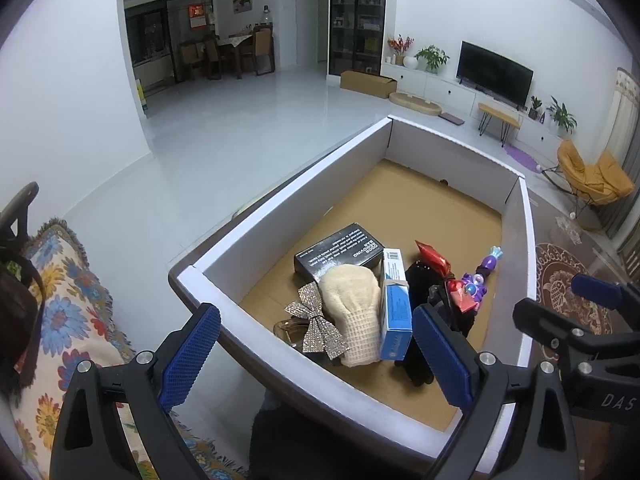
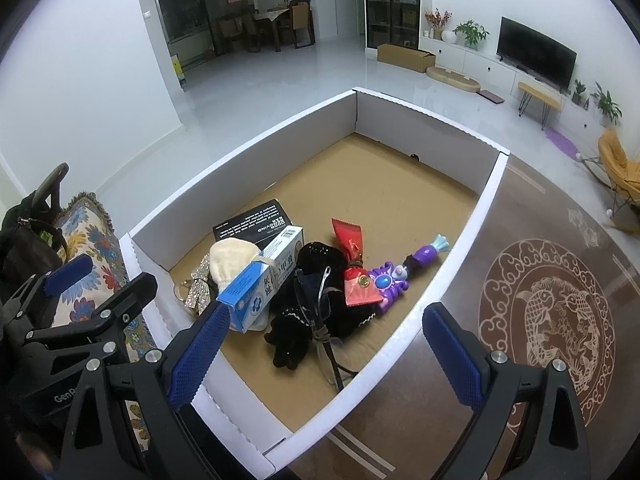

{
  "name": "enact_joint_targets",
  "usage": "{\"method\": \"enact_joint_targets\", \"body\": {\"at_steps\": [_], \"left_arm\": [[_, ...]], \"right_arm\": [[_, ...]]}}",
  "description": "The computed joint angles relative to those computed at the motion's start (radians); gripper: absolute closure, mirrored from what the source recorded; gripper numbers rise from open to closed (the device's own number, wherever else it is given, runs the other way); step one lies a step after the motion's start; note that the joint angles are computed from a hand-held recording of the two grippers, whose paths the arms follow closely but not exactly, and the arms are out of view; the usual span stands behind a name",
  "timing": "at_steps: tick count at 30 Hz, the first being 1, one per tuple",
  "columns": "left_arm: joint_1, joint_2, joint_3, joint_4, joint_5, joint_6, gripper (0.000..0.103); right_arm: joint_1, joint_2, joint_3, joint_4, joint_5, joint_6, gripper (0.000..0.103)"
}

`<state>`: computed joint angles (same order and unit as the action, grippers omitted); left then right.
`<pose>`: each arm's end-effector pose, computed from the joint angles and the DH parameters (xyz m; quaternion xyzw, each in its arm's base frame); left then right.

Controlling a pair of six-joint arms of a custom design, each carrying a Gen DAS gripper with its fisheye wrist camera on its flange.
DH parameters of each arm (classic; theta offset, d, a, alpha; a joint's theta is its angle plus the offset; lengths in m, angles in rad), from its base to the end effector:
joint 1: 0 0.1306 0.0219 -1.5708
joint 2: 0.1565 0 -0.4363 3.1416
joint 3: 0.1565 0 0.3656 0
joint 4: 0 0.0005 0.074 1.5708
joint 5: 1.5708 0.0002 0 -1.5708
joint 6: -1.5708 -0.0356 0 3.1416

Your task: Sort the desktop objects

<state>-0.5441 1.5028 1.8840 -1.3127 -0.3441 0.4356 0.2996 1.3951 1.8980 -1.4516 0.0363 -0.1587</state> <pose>0.4028 -0.2302 0.6148 -0.0030 0.9369 -0.0023 0.3497 0.3804 0.1156 0.6539 -0.0615 0.9499 0.0527 0.3019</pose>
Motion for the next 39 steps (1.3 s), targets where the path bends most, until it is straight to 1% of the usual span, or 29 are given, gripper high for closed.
{"method": "enact_joint_targets", "body": {"at_steps": [10,14,19,26,39], "left_arm": [[0.010,0.017,-0.009,-0.012,0.034,0.003,0.005],[0.010,0.018,-0.012,-0.012,0.031,0.003,0.005],[0.013,0.010,-0.029,0.007,0.034,-0.001,0.005],[0.018,0.021,-0.023,-0.005,0.047,0.000,0.005],[0.019,0.022,-0.021,0.006,0.045,0.000,0.005]], "right_arm": [[-0.016,0.011,-0.008,-0.002,-0.002,0.010,0.006],[-0.020,0.012,-0.012,0.000,-0.006,0.010,0.006],[-0.014,0.017,-0.010,0.001,0.001,0.021,0.006],[-0.008,0.027,0.009,-0.003,0.006,0.028,0.006],[-0.009,0.042,0.026,-0.008,0.002,0.041,0.006]]}}
